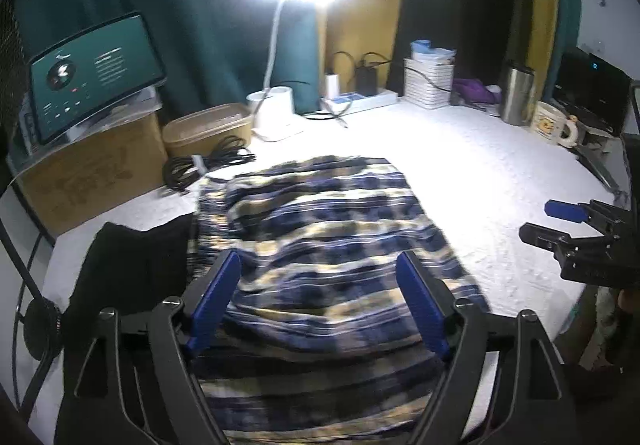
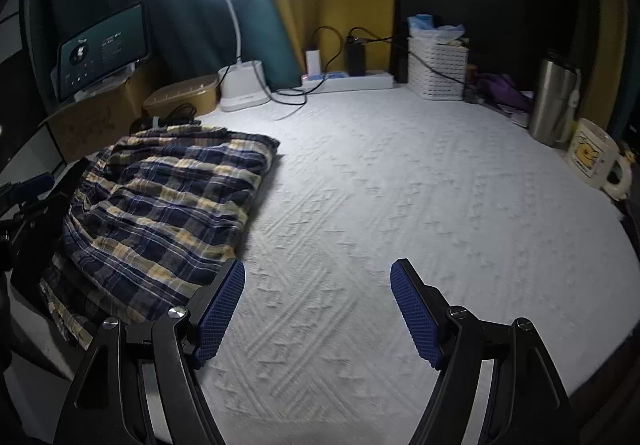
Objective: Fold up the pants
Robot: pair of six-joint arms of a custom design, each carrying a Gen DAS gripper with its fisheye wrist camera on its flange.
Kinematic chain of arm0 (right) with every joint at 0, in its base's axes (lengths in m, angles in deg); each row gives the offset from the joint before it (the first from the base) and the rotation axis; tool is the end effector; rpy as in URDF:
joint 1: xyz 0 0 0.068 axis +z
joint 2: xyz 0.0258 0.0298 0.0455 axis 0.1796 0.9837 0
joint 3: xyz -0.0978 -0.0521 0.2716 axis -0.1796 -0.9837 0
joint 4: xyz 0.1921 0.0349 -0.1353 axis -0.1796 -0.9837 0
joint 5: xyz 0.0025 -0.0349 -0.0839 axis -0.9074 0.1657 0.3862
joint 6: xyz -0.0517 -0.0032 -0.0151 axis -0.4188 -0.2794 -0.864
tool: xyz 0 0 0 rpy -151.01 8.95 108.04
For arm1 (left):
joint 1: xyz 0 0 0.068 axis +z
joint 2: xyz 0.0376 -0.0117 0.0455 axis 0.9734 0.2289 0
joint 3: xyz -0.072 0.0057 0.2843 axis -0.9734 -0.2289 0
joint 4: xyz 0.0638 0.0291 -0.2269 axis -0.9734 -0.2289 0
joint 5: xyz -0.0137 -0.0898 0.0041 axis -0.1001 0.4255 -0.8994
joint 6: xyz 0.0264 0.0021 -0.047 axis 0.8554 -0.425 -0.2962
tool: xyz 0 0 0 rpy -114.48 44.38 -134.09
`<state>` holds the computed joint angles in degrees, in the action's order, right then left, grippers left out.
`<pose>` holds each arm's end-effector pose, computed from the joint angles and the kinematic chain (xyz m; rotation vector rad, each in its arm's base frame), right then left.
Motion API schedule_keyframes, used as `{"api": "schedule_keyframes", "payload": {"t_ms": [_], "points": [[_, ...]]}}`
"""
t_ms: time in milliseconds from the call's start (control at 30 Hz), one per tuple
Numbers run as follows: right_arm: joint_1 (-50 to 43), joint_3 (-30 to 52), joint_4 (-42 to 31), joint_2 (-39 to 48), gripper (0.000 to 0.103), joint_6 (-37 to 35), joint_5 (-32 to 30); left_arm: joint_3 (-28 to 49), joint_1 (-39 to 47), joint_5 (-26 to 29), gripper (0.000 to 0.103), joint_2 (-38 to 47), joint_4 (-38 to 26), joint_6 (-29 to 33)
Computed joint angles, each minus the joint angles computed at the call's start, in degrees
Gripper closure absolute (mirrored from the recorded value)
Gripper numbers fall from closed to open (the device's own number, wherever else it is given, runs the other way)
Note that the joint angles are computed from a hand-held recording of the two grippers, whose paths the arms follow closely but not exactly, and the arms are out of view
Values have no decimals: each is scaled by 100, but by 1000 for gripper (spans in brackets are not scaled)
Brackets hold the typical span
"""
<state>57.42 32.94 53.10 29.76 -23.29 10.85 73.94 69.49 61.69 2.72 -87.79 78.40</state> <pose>0.2362 0.2269 0.1804 0.1525 2.3583 0.0509 0.2984 -0.0470 0.2392 0.5826 2.2180 -0.2126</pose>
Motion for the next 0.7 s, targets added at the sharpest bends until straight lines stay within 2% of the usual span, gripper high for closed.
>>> {"api": "schedule_keyframes", "payload": {"t_ms": [333, 700], "points": [[348, -711, -474, -1031, 26, 596, 704, -245, -922, -97, 22, -430, -155, -221], [994, -850, -1833, -2050, 26, 1492, 1680, -361, -1566, -167, 23, -1052, -157, -512]]}}
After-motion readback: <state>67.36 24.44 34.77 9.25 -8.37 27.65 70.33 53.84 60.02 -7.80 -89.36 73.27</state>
